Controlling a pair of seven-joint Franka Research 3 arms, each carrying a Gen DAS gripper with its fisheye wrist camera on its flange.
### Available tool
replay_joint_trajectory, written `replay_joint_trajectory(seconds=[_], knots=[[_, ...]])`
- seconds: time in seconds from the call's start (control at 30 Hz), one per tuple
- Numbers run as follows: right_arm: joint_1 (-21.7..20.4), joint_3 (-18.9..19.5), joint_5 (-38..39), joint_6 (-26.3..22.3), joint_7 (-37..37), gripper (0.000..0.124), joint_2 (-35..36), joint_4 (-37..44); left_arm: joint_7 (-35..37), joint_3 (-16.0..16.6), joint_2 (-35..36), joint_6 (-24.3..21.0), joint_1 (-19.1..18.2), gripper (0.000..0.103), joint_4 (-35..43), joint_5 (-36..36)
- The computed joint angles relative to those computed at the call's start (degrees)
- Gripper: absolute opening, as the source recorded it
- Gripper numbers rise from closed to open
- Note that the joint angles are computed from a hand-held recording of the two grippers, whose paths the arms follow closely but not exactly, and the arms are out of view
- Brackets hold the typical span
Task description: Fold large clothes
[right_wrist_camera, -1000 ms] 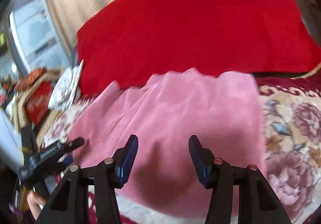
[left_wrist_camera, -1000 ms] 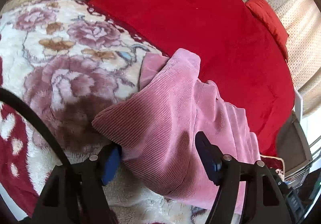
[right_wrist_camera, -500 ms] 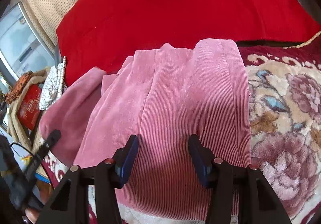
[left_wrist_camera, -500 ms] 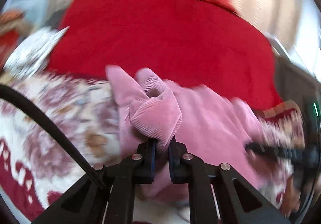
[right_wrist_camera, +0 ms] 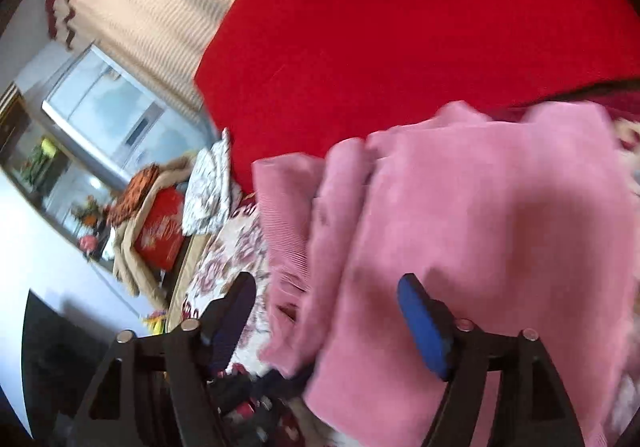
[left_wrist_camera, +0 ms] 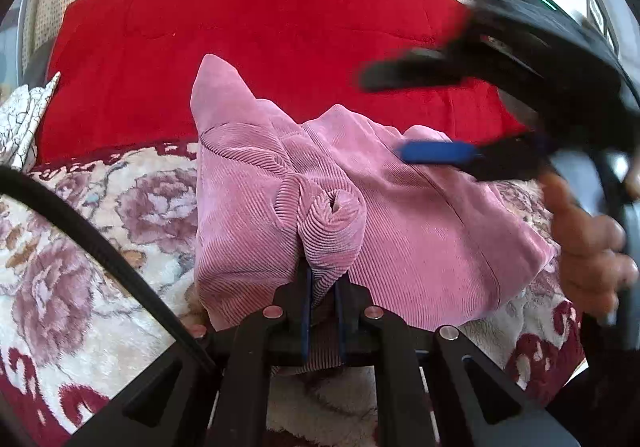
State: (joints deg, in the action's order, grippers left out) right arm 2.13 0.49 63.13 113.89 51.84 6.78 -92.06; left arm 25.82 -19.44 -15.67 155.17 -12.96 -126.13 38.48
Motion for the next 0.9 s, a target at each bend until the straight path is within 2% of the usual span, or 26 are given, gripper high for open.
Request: replay_joint_trajectory(seconds=[0.2, 0.27, 0.3, 0.33, 0.37, 0.47, 0.57, 0.67, 0.73, 0.77, 0.83, 0.9], knots=[[4.00, 3.27, -10.15, -1.34, 6.56, 0.077, 8.73, 11.91, 0.31, 0.59, -1.50, 1.41, -0.13, 0.009, -0.96, -1.24], [4.70, 4.42, -12.50, -3.54, 8.36, 0.076, 12.40, 16.42, 0.41, 0.70, -1.90, 2.20, 0.15, 0.009, -1.35, -1.50], [4.92, 4.85, -13.56, -4.07, 8.89, 0.070, 13.56, 17.74, 0.50, 0.90, -2.67, 2.84, 0.16, 0.009, -2.09, -1.88], [5.48, 5.15, -15.07, -3.22, 8.72, 0.037, 14.04, 18.23, 0.45, 0.94, -3.44, 3.59, 0.33, 0.009, -2.79, -2.05], [5.67, 5.54, -15.83, -2.78, 7.91, 0.026, 14.29, 18.39, 0.64, 1.08, -4.14, 4.73, 0.44, 0.009, -3.55, -2.26], [5.22, 5.69, -15.39, 0.73, 6.47, 0.020, 11.03, 13.89, 1.72, 0.45, -5.05, 6.61, 1.20, 0.009, -4.07, -1.94], [4.11, 4.92, -11.77, 5.32, 3.55, 0.018, 5.31, 7.31, 0.85, -0.93, -5.22, 12.14, 2.91, 0.009, -3.89, -0.02], [2.27, 2.78, -6.70, 7.45, 2.15, 0.016, 0.77, 2.16, -1.85, -4.72, -4.04, 17.74, 6.81, 0.009, -1.74, 4.45], [0.72, 0.87, -4.02, 8.02, 1.73, 0.013, -0.98, 0.22, -2.02, -6.43, -1.98, 21.64, 7.99, 0.009, 0.45, 6.55], [0.25, 0.10, -3.28, 9.34, 1.34, 0.011, -1.95, -1.03, -0.88, -6.47, -1.05, 22.72, 7.54, 0.009, 1.30, 6.74], [-1.16, -1.75, -2.14, 10.69, 0.82, 0.011, -2.93, -3.00, 5.09, -4.78, 0.53, 21.68, 3.77, 0.011, 2.90, 5.12], [-2.49, -3.11, -2.61, 11.10, 2.89, 0.007, -2.16, -3.45, 10.46, -1.82, 0.37, 22.23, 0.35, 0.033, 2.15, 2.37]])
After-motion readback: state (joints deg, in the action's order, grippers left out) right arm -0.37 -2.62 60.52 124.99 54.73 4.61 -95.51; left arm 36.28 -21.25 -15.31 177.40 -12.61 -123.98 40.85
